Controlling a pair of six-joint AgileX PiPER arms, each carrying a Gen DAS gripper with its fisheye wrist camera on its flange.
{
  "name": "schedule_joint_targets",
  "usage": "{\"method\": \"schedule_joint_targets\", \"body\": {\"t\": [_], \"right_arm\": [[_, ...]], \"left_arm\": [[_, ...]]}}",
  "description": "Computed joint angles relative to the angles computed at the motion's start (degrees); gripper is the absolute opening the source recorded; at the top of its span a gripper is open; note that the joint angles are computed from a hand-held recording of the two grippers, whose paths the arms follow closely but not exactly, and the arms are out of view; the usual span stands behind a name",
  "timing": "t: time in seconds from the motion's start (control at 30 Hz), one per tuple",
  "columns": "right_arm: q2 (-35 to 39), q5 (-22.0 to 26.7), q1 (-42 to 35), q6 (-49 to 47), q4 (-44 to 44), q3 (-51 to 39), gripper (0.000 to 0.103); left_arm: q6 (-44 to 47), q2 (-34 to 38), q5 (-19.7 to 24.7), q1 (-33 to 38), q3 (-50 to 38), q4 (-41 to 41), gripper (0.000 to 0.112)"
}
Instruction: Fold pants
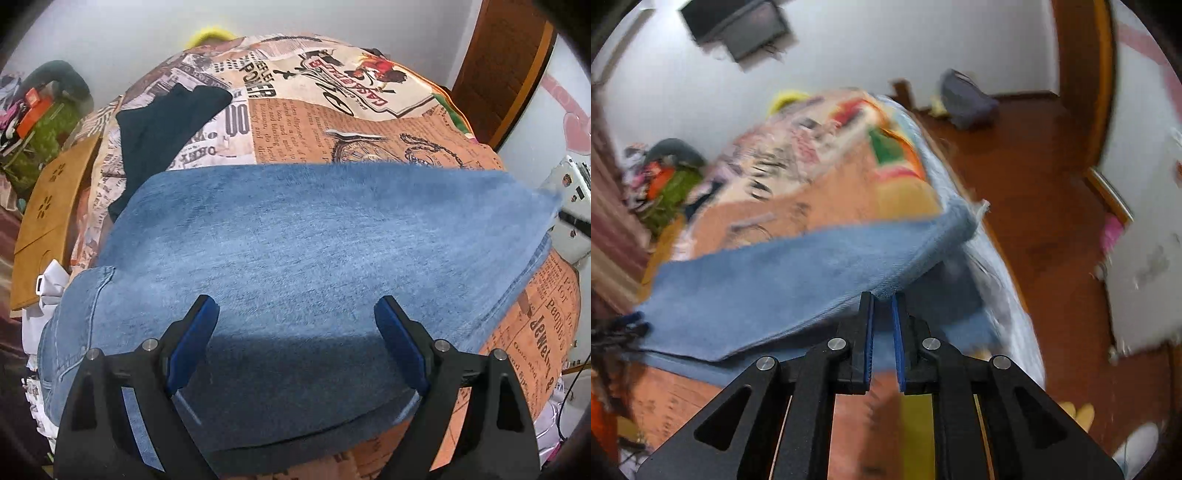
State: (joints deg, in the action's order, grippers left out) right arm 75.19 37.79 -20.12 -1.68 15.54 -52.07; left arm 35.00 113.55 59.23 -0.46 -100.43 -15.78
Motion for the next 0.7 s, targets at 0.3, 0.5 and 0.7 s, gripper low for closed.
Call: {"method": "schedule_joint_targets", "body": {"t": [0.3, 0.5, 0.7], "right_arm": [[-3.98, 2.90, 3.48, 2.18, -0.60, -2.06, 0.011], [1.31, -1.29, 21.43, 10.22, -9.73, -10.41, 0.027], [15.85, -4.03, 34.00, 10.01, -10.20, -24.74, 0.038]], "left_arm": [[1.44, -2.99, -4.77, 5.17, 2.11, -2.92, 0.088], [0.65, 0.23, -2.13, 14.52, -6.70, -5.75, 0.089], [-3.61, 10.87, 4.19, 23.66, -25.19, -2.56, 0.089]]}}
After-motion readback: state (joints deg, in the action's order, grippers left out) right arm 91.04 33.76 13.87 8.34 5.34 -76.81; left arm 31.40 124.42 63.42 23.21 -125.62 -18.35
